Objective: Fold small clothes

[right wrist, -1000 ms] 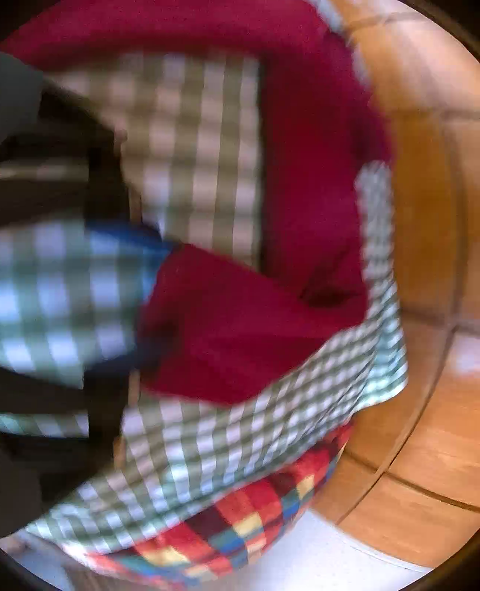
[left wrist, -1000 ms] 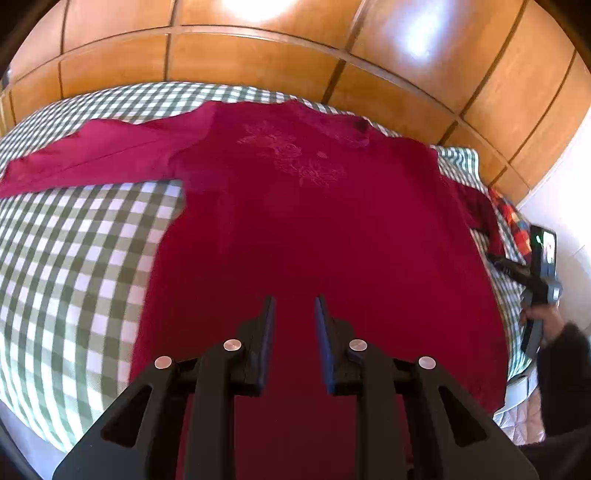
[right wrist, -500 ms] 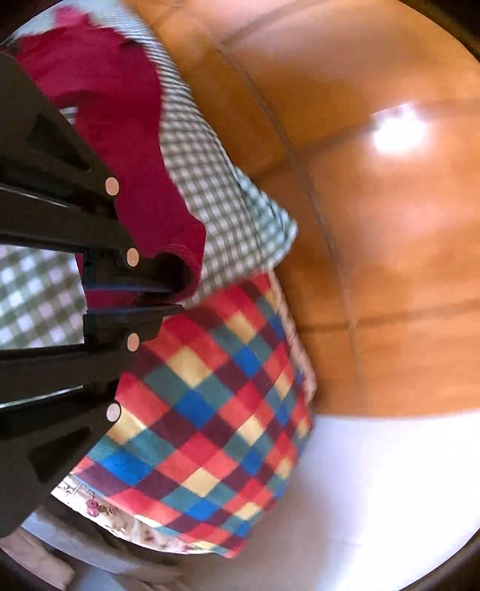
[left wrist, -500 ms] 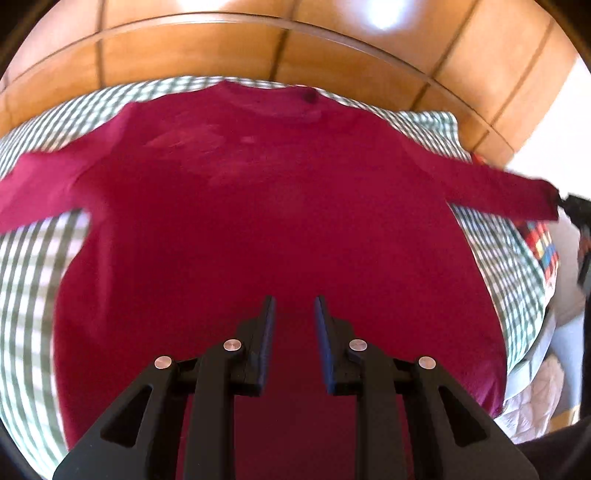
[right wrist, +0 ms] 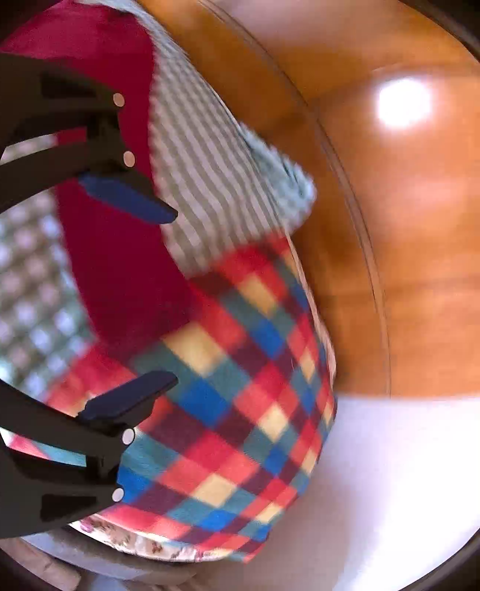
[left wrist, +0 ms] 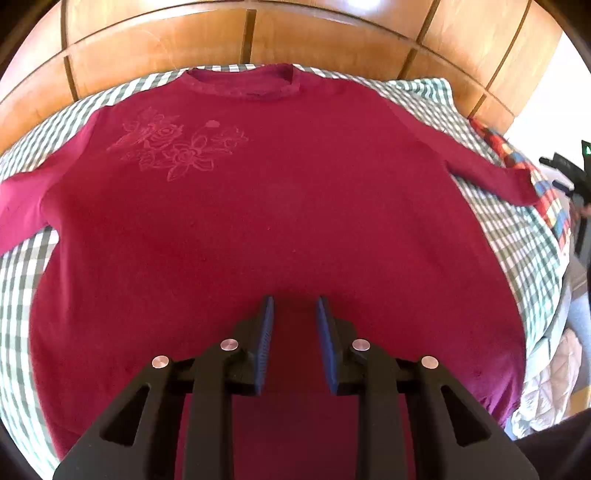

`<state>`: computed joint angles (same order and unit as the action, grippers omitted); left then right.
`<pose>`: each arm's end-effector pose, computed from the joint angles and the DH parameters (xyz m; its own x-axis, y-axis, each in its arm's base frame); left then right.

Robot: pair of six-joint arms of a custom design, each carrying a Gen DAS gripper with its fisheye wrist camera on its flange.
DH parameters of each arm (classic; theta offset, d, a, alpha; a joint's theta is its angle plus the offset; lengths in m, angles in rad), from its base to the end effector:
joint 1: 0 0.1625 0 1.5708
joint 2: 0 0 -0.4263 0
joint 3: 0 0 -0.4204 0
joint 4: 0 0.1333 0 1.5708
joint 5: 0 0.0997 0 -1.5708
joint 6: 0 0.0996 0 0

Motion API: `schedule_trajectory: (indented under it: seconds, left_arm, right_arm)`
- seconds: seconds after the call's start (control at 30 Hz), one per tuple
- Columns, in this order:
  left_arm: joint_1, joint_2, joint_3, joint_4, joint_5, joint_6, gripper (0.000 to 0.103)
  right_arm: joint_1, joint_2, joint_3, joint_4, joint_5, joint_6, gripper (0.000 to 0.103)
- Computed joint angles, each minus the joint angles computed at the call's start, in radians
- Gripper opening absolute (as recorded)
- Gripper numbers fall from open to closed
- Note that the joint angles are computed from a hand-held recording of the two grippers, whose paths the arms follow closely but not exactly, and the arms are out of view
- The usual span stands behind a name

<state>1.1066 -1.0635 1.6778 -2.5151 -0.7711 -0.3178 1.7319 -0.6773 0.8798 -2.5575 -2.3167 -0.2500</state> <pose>-0.1158 -0.6885 0.2594 -0.8232 -0.1653 -0.5432 0.1751 0.8361 -0.5198 0.2038 -0.8445 0.3637 -0.7488 0.1713 0.6402 -0.3084 0.7650 -0.5654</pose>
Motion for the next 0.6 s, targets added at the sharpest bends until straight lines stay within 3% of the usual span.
schedule_trajectory:
  seconds: [0.07, 0.17, 0.27, 0.3, 0.33, 0.37, 0.4, 0.5, 0.6]
  left_arm:
    - [-0.002, -0.003, 0.01, -0.025, -0.007, 0.006, 0.023]
    - [-0.011, -0.017, 0.039, -0.055, -0.011, 0.017, 0.023]
    - [-0.023, -0.039, 0.076, -0.081, 0.008, 0.026, 0.023]
    - [-0.029, -0.049, 0.09, -0.091, 0.02, 0.027, 0.023]
    - [-0.032, -0.057, 0.099, -0.1, 0.03, 0.029, 0.023]
    - [-0.037, -0.067, 0.114, -0.115, 0.046, 0.031, 0.023]
    - [-0.042, -0.083, 0.137, -0.134, 0.073, 0.027, 0.023]
    - [-0.047, -0.13, 0.19, -0.095, 0.138, -0.055, 0.023]
    - [-0.022, -0.195, 0.262, -0.063, 0.093, -0.187, 0.023]
  right_arm:
    - [0.001, -0.07, 0.11, 0.146, 0.149, 0.072, 0.08]
    - [0.008, -0.112, 0.236, 0.279, 0.34, 0.115, 0.075]
    - [0.017, -0.099, 0.31, 0.322, 0.481, 0.138, 0.069]
    - [0.024, -0.085, 0.318, 0.324, 0.482, 0.129, 0.068]
    - [0.039, -0.057, 0.321, 0.337, 0.457, 0.13, 0.055]
    - [0.047, -0.04, 0.315, 0.351, 0.438, 0.138, 0.037]
    - [0.057, -0.023, 0.314, 0.354, 0.399, 0.147, 0.007]
    - [0.087, -0.022, 0.355, 0.277, 0.296, 0.101, 0.007]
    - [0.094, -0.041, 0.413, 0.221, 0.234, 0.073, 0.007]
